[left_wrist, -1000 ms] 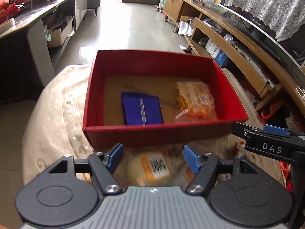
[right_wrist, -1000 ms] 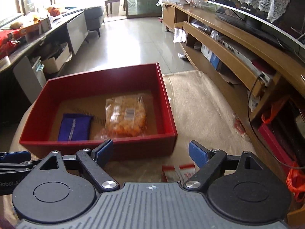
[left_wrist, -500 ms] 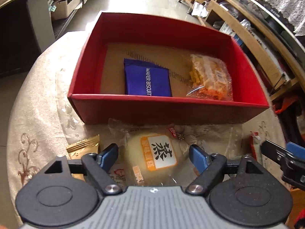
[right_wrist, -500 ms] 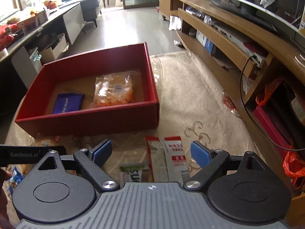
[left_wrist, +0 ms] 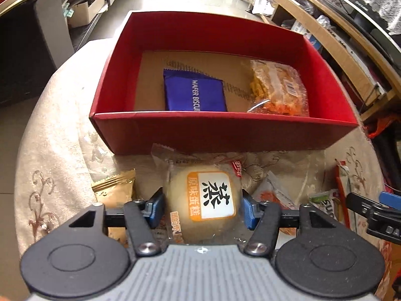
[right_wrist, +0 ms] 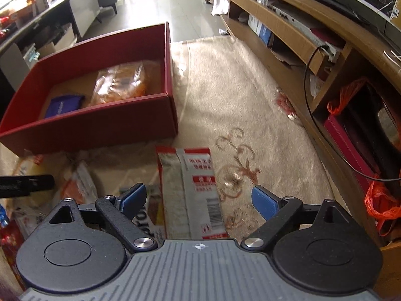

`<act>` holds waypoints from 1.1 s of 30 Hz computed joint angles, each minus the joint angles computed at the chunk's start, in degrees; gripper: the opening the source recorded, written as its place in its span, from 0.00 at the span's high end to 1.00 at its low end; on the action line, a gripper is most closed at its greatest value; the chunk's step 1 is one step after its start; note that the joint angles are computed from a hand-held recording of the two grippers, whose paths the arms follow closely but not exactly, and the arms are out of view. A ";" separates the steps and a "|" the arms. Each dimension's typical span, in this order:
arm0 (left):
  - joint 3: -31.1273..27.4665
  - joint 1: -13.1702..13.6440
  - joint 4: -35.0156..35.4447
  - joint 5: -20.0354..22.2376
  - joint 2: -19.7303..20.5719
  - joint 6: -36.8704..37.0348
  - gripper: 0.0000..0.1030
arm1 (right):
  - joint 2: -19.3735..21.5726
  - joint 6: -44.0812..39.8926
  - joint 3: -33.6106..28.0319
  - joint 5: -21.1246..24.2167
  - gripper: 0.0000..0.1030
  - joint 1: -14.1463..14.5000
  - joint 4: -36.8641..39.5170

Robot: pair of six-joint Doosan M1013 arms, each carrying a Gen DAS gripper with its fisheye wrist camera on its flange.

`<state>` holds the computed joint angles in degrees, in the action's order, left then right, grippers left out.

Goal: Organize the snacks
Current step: 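Grasp the wrapped round bun with left tool while right tool grasps the white snack stick packet, then lift the bun and the snack stick packet off the table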

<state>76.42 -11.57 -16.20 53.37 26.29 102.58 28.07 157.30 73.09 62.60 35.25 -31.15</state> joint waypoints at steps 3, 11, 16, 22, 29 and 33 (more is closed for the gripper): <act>0.19 0.17 -1.25 0.49 -0.41 1.90 0.49 | -0.22 0.27 0.39 -0.09 0.09 -0.27 0.66; 0.66 0.64 -4.38 1.82 -1.33 5.42 0.49 | 0.49 -0.94 0.34 0.01 0.06 -1.33 3.63; 0.51 0.53 -4.53 2.95 -1.11 6.27 0.49 | -0.24 1.23 2.14 -3.91 0.03 -2.36 5.90; 0.84 0.15 -3.99 2.92 -1.26 7.31 0.49 | -0.68 2.56 3.05 -6.04 0.09 -2.43 6.58; 1.49 -0.26 -4.30 2.46 -1.81 9.31 0.49 | -1.22 1.86 3.16 -8.28 0.44 -1.23 7.46; 2.09 -0.38 -4.92 2.21 -2.43 11.12 0.49 | -1.25 1.56 2.67 -7.71 0.55 -0.07 6.87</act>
<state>78.52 -11.94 -21.12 55.58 23.86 113.70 26.82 158.86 75.75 54.88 35.18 -24.28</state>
